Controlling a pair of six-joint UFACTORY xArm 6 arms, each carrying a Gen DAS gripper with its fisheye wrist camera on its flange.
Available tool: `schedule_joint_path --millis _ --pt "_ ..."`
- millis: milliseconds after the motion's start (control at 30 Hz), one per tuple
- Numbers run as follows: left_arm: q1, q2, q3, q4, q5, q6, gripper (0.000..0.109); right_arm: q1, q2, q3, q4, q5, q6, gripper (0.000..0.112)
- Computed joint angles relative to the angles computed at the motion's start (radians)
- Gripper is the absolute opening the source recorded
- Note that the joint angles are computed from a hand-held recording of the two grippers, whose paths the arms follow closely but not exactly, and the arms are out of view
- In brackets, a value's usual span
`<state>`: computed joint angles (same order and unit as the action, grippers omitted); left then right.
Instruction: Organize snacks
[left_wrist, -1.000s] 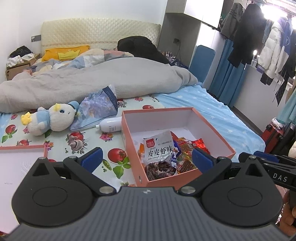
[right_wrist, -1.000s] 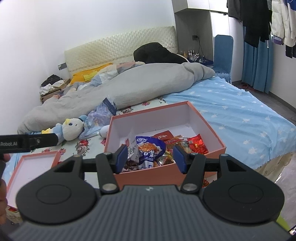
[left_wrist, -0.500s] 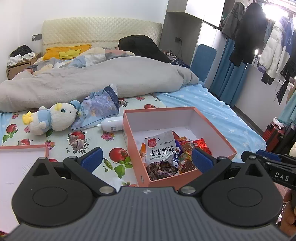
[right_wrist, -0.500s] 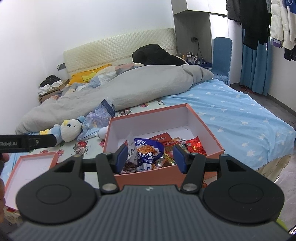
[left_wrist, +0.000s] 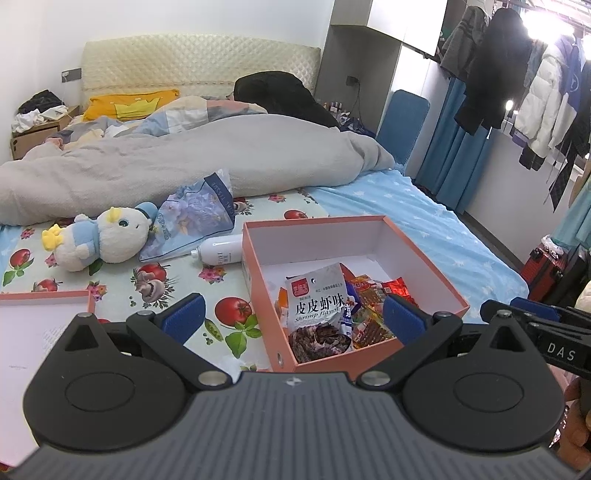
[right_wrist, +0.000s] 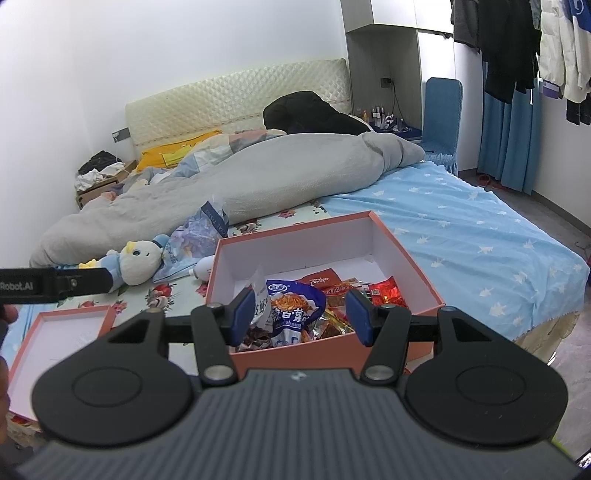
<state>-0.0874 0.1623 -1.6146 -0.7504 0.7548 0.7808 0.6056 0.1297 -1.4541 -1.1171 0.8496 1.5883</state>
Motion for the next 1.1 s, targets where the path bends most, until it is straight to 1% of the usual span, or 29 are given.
schedule_joint_path --millis 233,300,333,367,400,500,567,633,833,1100 --pt "0.001 0.003 -0.005 0.006 0.001 0.001 0.103 0.001 0.002 -0.003 0.001 0.006 -0.005 0.057" --pt "0.003 0.005 -0.009 0.002 0.006 -0.002 0.103 0.001 0.0 0.0 -0.006 0.004 0.0 0.07" --pt "0.004 0.006 -0.011 -0.002 0.011 -0.002 0.103 -0.001 -0.001 0.003 -0.019 -0.003 0.01 0.088" --pt "0.004 0.006 -0.012 -0.003 0.012 -0.003 0.103 0.0 -0.004 0.008 -0.035 -0.001 0.019 0.099" --pt "0.004 0.005 -0.011 -0.002 0.011 -0.004 0.103 0.002 -0.003 0.007 -0.038 0.007 0.015 0.102" --pt "0.005 0.006 -0.012 -0.003 0.014 -0.001 0.103 0.0 0.005 -0.005 -0.016 0.02 -0.001 0.103" --pt "0.004 0.005 -0.01 -0.001 0.012 -0.002 0.103 -0.009 -0.001 0.005 -0.006 -0.001 0.011 0.103" --pt "0.004 0.004 -0.009 0.0 0.012 0.0 0.103 -0.011 -0.004 0.009 -0.007 -0.008 0.02 0.103" --pt "0.006 0.002 -0.006 -0.005 0.013 0.006 0.103 -0.003 -0.002 0.001 -0.029 0.013 0.034 0.103" --pt "0.006 -0.002 0.001 -0.011 0.018 0.01 0.103 -0.014 -0.004 0.009 -0.009 0.0 0.042 0.103"
